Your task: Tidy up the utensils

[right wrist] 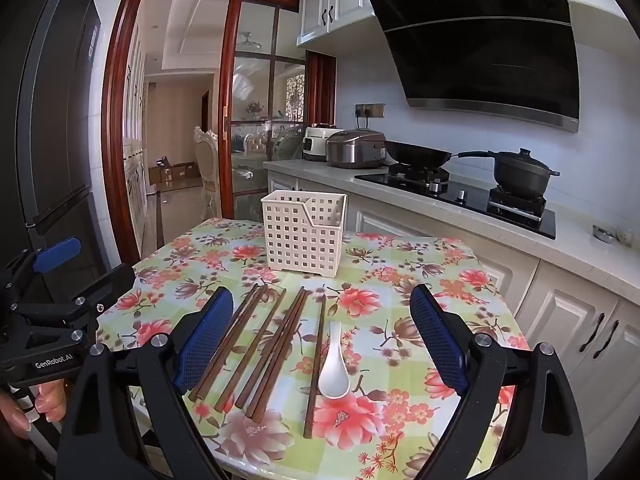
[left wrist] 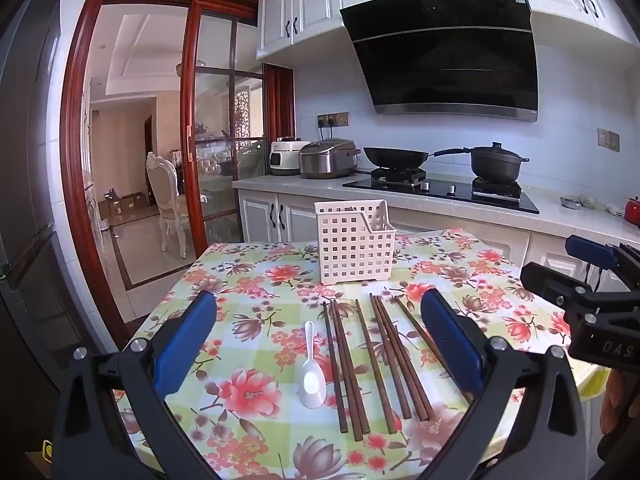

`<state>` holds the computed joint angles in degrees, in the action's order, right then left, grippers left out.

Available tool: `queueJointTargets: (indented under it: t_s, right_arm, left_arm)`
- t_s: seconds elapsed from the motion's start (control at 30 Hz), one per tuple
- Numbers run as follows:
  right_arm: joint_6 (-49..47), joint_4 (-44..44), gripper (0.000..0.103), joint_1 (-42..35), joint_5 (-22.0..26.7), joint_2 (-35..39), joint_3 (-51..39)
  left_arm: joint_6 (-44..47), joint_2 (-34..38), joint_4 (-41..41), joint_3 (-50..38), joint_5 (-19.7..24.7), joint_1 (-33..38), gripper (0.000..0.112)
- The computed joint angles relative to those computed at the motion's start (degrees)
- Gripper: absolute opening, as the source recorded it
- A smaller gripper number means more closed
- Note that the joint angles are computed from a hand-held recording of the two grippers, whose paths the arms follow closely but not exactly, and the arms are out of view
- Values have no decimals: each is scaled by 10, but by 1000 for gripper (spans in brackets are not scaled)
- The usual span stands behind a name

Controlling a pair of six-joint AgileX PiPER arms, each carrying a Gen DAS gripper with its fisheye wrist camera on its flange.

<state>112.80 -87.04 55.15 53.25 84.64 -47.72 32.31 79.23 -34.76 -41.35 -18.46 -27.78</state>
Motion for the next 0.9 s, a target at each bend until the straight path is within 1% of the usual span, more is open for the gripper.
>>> queueJointTargets:
  t_s: [0.1, 0.17, 0.2, 0.23, 0.3, 0.43, 0.53, 0.57, 0.9]
  right_arm:
    - [0, 1, 85, 0, -1, 1, -1]
    - [3, 0, 85, 0, -2, -1, 0]
    - [2, 1, 85, 1, -1, -1, 0]
    - [2, 1, 85, -1, -3, -1, 0]
    - [0, 2, 85, 1, -1, -1, -1]
    - [-5, 9, 85, 0, -4, -3, -4]
    - [10, 0, 85, 0, -5, -1, 6]
    - [8, 2, 85, -1, -6, -2, 5]
    - [11, 1, 85, -1, -8, -2, 7]
  left_arm:
    - [5, 2, -4, -1, -1, -1, 99]
    - [-18, 2, 22, -2, 7, 9, 99]
    - [-16, 1, 20, 2, -1, 5, 99]
    - [-2, -4, 8, -1, 7, 8, 99]
    - [-2, -5, 8, -2, 7, 9, 99]
    - [-21, -6, 30, 0, 11, 16, 99]
    - [-33, -9, 44, 6, 10, 18, 99]
    - [-15, -4, 22, 5, 1, 9, 99]
    - [-5, 0, 11, 7, -7, 3, 99]
